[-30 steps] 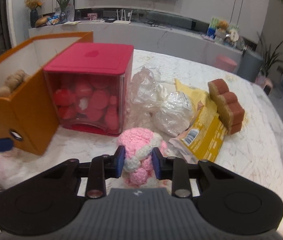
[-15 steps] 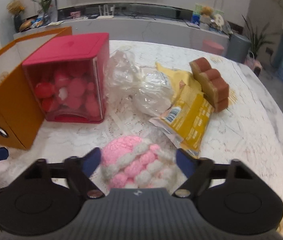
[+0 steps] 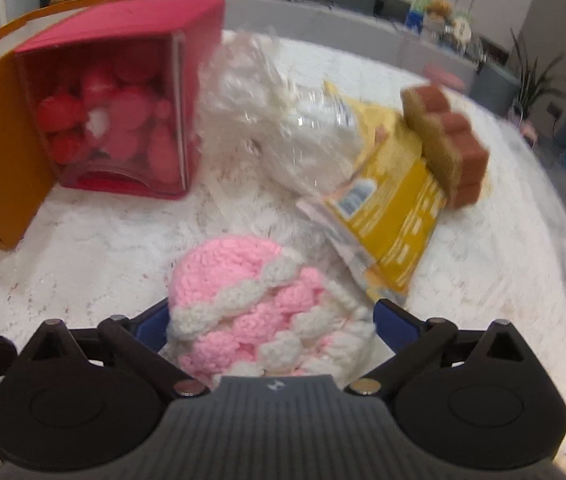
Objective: Organize soft objects
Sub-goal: 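Close the right gripper on the pink-and-white crocheted ball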
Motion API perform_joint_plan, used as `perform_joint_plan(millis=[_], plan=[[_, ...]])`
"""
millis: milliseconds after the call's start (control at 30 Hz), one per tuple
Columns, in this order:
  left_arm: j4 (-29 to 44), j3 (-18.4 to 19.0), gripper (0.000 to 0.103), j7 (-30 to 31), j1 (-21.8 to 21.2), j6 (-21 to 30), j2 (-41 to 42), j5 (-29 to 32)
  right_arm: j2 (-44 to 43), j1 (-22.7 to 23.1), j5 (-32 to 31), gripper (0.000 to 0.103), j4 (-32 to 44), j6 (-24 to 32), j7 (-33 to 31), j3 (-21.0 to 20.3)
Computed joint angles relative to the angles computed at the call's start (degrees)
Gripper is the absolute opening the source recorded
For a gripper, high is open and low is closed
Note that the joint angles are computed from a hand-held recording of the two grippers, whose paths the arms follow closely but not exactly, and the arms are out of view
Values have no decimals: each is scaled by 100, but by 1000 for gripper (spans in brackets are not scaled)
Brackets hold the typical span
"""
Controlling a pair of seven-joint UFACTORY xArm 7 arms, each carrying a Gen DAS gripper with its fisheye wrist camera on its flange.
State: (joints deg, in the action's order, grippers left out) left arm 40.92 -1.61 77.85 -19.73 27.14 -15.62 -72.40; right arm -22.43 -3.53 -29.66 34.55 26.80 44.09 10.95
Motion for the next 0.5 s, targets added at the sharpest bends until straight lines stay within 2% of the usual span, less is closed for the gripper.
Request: perform_joint_plan(millis=[67, 100, 167, 233, 367, 433, 467, 500], plan=[[-24, -16, 103, 27, -7, -44, -14, -4, -59, -148, -195, 99, -144, -294, 279, 77], [-41, -18, 103, 36, -12, -62, -31, -6, -53, -120, -186, 97, -153, -297, 190, 54], [-68, -3, 103, 84, -22, -49, -69, 6, -131, -128, -225, 89, -227, -387, 125, 50], [-102, 47, 103, 255, -42, 10, -127, -95, -199, -202, -308, 75, -228, -351, 162, 147], [-183, 41, 103, 466, -75, -14, -250, -158, -221, -200, -476, 66, -126, -157, 89, 303], [-227, 26, 103, 643, -116, -126, -322, -260, -252, 7, -393, 52, -47, -10, -274, 211], [-244, 9, 103, 736, -144, -215, -354, -332, -264, 159, -278, 49, 19, 143, -591, 134], [-251, -3, 103, 806, -169, -281, -378, -380, -296, 279, -194, 40, 87, 324, -903, 79]])
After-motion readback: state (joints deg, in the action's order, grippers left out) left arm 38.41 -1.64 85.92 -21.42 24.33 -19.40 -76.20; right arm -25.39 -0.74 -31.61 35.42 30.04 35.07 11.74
